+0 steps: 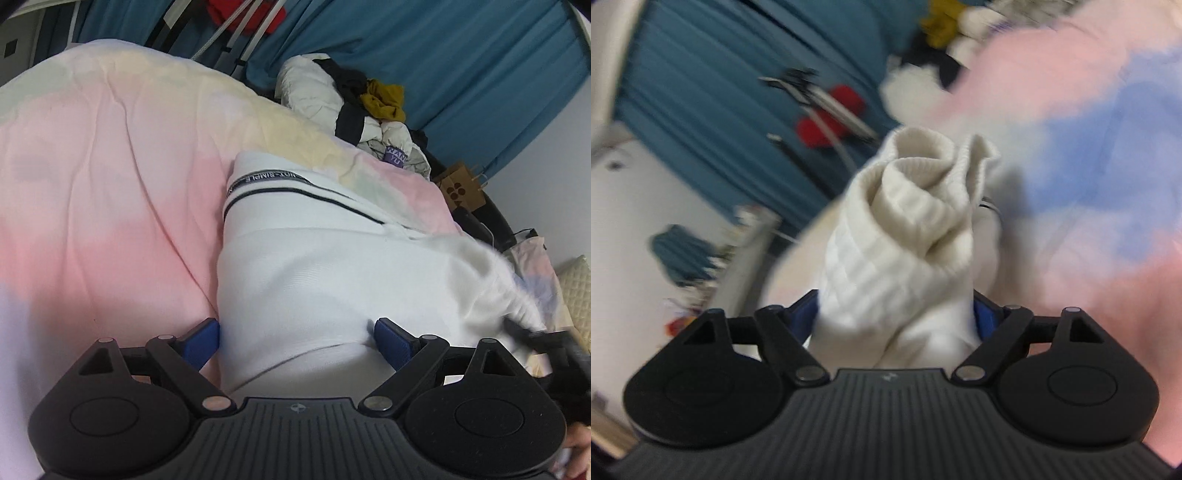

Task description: Fold clothes

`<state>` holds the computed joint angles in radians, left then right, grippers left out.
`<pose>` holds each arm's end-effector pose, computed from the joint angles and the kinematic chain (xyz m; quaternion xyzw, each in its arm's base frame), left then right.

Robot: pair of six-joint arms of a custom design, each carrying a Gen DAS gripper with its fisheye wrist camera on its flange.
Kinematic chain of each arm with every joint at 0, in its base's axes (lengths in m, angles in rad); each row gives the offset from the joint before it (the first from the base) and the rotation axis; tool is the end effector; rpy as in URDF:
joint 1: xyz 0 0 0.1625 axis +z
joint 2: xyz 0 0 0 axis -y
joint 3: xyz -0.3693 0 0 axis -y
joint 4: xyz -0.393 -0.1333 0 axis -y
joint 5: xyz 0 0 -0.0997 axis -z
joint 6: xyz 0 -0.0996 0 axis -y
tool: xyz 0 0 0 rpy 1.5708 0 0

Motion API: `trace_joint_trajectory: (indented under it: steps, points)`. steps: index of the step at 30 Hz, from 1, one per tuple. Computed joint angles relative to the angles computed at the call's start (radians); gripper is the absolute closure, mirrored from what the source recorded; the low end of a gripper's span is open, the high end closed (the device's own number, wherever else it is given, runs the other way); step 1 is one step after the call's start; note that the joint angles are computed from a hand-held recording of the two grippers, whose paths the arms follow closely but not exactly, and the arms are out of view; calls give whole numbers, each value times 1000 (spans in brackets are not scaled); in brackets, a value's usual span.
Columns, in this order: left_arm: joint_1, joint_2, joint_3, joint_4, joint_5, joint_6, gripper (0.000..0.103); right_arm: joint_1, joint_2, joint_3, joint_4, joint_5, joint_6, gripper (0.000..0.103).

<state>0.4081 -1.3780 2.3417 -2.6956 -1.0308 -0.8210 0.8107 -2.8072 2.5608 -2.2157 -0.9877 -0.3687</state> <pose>-0.3004 -0.3309 0.1339 0.1422 0.9503 -0.2650 0.0806 0.0264 -0.2453 0.4049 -0.0465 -0.8718 0.4876 0.0017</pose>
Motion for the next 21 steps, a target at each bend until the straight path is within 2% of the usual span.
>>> trace_joint_trajectory:
  steps: [1, 2, 6, 8, 11, 13, 14, 15, 16, 18, 20, 21]
  points:
    - [7, 13, -5, -7, -2, 5, 11, 5, -8, 0, 8, 12, -7, 18]
    - [12, 19, -6, -13, -7, 7, 11, 20, 20, 2, -24, -18, 10, 18]
    - [47, 53, -24, -37, -63, 7, 9, 126, 174, -6, -178, -229, 141, 18]
    - [56, 77, -35, -48, -78, 1, 9, 152, 229, -11, -217, -303, 196, 26]
    - [39, 87, -29, -52, -52, -7, 14, 221, 236, 3, -281, -402, 224, 42]
    - [17, 86, -30, -41, -22, -13, 27, 262, 216, 9, -297, -439, 229, 57]
    - [1, 84, -33, -34, -4, -16, 32, 278, 204, 11, -300, -450, 232, 59]
    - [-14, 83, -37, -26, 14, -19, 42, 282, 191, 11, -300, -442, 231, 62]
    - [-29, 81, -41, -19, 32, -21, 47, 270, 173, 11, -294, -413, 230, 65]
    - [-58, 79, -50, -3, 68, -26, 53, 249, 130, 10, -278, -354, 226, 67]
    - [-96, 71, -67, 18, 99, -28, 58, 185, 77, -1, -237, -250, 220, 67]
    - [-111, 75, -83, 21, 106, -29, 59, 128, 34, -7, -198, -172, 225, 68]
